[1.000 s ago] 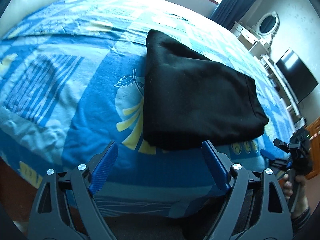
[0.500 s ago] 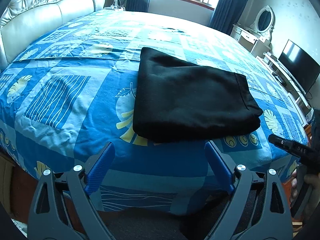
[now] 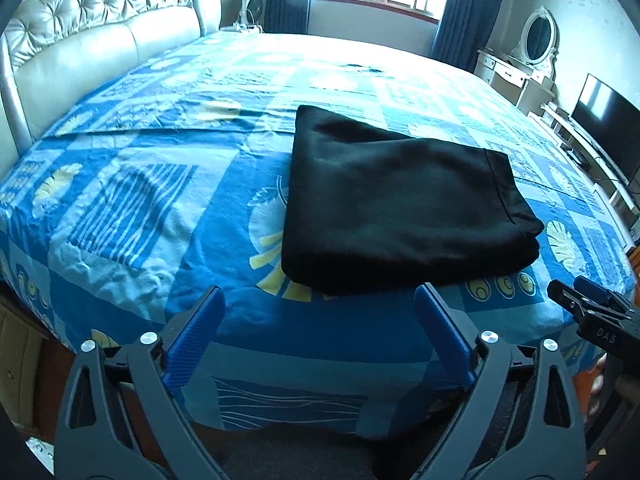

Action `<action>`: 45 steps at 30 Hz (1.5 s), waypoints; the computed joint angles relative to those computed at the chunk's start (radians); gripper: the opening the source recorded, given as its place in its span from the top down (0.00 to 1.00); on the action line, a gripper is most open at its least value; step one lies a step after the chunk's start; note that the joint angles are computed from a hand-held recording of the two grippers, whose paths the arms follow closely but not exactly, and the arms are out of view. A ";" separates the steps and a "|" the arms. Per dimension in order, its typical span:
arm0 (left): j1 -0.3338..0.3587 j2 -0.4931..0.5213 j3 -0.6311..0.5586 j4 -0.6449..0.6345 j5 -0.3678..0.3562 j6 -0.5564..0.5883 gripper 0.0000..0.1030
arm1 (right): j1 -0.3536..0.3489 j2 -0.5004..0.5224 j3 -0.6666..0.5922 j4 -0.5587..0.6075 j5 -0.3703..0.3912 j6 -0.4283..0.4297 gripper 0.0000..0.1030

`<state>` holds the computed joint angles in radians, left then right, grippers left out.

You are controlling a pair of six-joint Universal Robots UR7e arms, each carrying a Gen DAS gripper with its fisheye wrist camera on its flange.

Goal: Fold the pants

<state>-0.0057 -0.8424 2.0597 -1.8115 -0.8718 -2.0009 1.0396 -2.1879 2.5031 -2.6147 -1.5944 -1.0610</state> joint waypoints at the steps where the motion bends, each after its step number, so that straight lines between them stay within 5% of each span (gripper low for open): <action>1: 0.000 0.000 -0.001 0.004 0.003 0.000 0.07 | -0.002 -0.002 0.000 0.002 0.002 0.000 0.18; 45: 0.014 0.022 -0.040 0.031 -0.030 0.013 0.06 | -0.015 0.003 0.000 0.064 -0.020 0.002 0.18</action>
<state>0.0084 -0.8204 2.0196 -1.7804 -0.9019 -1.9883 1.0242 -2.1848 2.5027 -2.5509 -1.6143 -1.0591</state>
